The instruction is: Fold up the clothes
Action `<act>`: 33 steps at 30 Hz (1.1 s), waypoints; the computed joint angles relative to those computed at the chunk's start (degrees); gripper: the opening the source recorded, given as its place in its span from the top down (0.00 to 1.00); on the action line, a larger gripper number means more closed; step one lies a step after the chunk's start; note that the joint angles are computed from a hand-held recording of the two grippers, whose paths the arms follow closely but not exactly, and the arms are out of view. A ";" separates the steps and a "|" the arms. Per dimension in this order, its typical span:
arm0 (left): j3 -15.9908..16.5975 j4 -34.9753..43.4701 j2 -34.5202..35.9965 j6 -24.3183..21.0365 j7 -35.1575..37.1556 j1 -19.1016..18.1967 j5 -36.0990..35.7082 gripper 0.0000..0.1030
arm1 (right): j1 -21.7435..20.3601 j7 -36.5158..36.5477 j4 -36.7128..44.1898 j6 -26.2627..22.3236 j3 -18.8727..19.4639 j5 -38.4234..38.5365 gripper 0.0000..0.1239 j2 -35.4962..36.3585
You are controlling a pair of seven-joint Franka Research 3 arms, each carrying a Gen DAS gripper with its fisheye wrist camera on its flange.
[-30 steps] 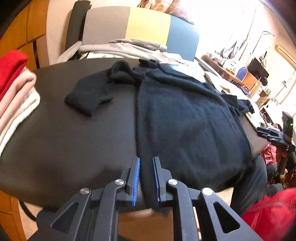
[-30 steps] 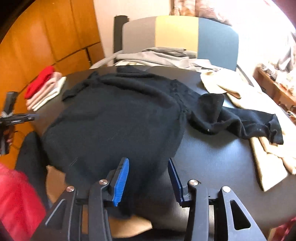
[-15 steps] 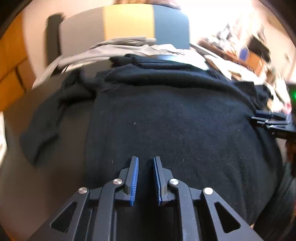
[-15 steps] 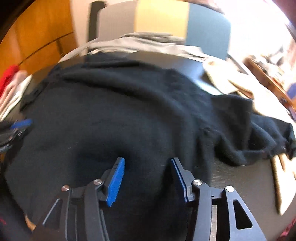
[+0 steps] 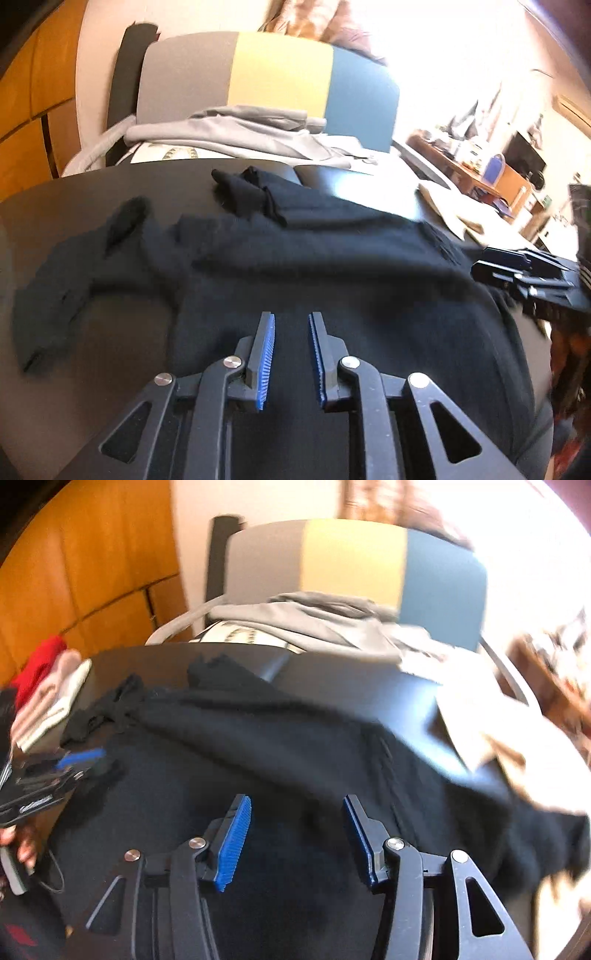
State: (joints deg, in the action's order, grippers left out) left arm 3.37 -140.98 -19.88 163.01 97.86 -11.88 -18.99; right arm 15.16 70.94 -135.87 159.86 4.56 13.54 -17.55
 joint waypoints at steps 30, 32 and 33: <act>1.55 0.47 6.45 7.24 14.52 -2.38 -19.68 0.83 | 5.26 35.38 48.78 -13.45 -10.73 -20.73 0.79 42.88; 0.64 0.40 6.70 7.84 13.47 -1.86 -18.74 0.83 | 4.49 36.80 41.47 -8.22 -10.64 -21.78 0.77 38.03; -0.01 0.33 6.80 8.12 12.38 -1.34 -17.55 0.83 | 3.64 35.20 38.02 -5.65 -9.58 -21.52 0.77 35.71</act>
State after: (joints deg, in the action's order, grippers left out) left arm 3.35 -140.66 -13.08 171.13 110.24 -13.22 -36.53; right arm 18.80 106.14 -97.85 154.21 -5.02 -7.98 18.15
